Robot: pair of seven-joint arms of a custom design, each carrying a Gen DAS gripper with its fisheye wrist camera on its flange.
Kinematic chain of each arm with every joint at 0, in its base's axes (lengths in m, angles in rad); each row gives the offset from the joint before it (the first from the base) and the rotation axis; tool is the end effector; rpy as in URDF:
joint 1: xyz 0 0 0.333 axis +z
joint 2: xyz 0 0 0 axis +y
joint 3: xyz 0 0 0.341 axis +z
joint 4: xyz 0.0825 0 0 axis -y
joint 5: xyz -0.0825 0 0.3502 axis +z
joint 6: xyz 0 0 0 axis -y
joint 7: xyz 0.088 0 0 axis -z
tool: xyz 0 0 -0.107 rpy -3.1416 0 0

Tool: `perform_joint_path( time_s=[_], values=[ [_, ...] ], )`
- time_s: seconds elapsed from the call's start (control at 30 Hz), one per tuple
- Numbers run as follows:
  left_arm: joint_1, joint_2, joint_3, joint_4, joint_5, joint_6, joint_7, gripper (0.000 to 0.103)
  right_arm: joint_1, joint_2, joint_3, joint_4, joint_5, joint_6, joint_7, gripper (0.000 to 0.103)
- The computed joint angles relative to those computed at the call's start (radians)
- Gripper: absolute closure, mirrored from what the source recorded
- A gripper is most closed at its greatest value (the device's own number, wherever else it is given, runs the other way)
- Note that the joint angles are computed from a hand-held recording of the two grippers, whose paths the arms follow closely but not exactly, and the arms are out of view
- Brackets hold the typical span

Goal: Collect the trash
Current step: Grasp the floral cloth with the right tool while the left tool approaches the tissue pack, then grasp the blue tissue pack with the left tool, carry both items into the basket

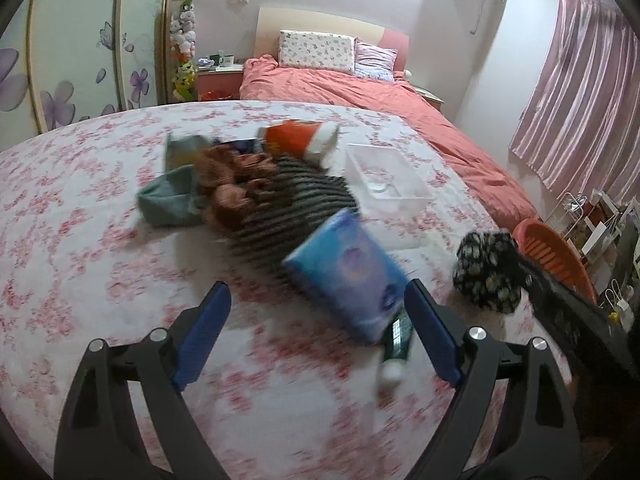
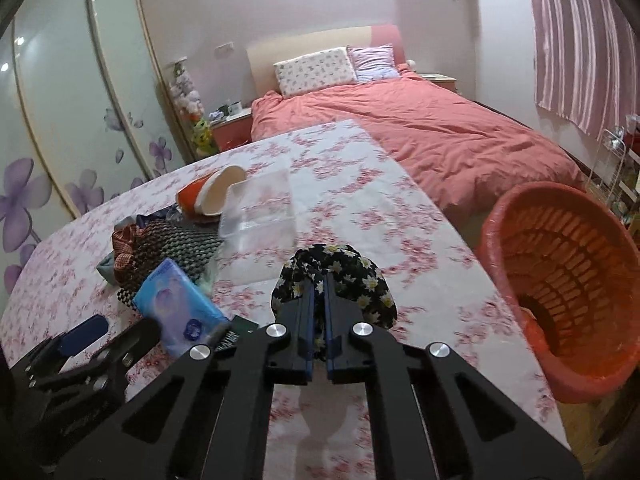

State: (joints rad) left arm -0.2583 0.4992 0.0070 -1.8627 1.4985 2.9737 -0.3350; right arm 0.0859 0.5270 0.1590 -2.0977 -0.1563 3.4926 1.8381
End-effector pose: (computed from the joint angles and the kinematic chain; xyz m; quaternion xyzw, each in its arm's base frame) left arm 0.5916 -0.2233 0.3197 -0.7222 0.5770 -0.3004 0.2351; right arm 0.6051 0.1574 0.3248 -0.6684 0.6101 -0.1930 0.3791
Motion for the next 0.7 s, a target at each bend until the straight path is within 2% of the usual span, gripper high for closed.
perform_joint_path(
  time_s=[0.07, 0.2, 0.33, 0.47, 0.6, 0.7],
  values=[
    [-0.005, 0.027, -0.017, 0.034, -0.093, -0.038, 0.086, 0.015, -0.024, -0.005, 0.014, -0.014, -0.012, 0.009, 0.007, 0.099],
    [-0.037, 0.089, -0.039, 0.12, -0.318, -0.183, 0.291, 0.014, -0.06, -0.009, 0.034, -0.03, -0.044, 0.015, 0.02, 0.099],
    [-0.08, 0.12, -0.011, 0.169, -0.415, -0.271, 0.371, 0.014, -0.116, 0.0, 0.075, -0.03, -0.089, 0.015, 0.048, 0.099],
    [-0.111, 0.103, 0.048, 0.127, -0.422, -0.235, 0.384, 0.017, -0.158, 0.002, 0.102, -0.04, -0.132, 0.026, 0.078, 0.099],
    [-0.116, 0.055, 0.11, 0.035, -0.327, -0.116, 0.333, 0.021, -0.166, 0.001, 0.1, -0.049, -0.157, 0.044, 0.103, 0.099],
    [-0.101, 0.031, 0.13, -0.01, -0.263, -0.033, 0.275, 0.021, -0.168, 0.004, 0.099, -0.047, -0.173, 0.049, 0.122, 0.099]
  ],
)
